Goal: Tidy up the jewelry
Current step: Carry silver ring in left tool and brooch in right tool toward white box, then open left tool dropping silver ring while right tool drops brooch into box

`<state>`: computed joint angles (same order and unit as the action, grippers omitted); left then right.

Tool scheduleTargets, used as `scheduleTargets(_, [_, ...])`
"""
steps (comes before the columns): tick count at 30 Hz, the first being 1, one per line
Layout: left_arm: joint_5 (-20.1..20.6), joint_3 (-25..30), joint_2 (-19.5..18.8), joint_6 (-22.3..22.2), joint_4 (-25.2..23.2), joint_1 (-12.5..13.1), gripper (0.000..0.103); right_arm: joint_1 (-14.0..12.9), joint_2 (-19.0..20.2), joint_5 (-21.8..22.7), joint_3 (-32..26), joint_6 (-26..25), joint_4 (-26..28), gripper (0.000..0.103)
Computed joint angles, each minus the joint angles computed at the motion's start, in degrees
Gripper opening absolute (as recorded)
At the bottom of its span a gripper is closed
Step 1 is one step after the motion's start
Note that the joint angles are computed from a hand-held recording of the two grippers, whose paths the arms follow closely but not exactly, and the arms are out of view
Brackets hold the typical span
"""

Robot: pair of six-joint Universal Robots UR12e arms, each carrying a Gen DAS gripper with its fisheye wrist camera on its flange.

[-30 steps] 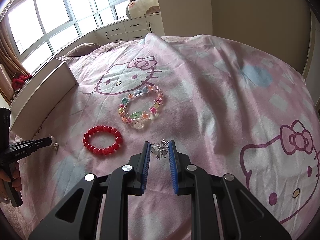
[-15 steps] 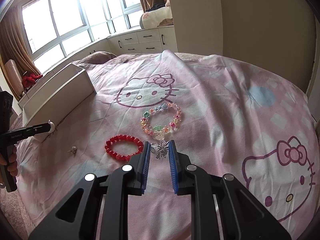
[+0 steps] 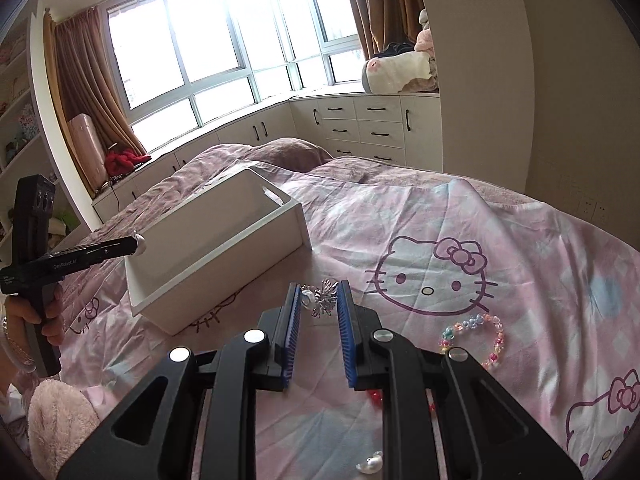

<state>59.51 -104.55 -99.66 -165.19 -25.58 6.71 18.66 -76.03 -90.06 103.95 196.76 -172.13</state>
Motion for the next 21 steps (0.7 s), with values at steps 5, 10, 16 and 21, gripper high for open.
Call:
scheduleTargets(5, [2.8, 2.4, -0.8, 1.4, -1.4, 2.0, 0.009, 1.3, 3.9, 2.5, -7.0, -1.4, 1.4, 0.019])
scheduleTargets(10, [6.0, 5.5, -2.8, 4.5, -4.9, 2.7, 0.009, 2.5, 8.6, 5.0, -14.6, -2.5, 4.3, 0.019])
scheduleTargets(16, [9.0, 9.5, -6.1, 7.6, -11.4, 2.1, 0.009, 3.1, 15.1, 9.5, -24.1, -2.4, 11.5, 0.019])
scheduleTargets(21, [13.5, 10.5, -8.1, 9.6, -11.1, 0.7, 0.009, 3.7, 20.3, 10.5, -31.6, -3.6, 20.5, 0.019])
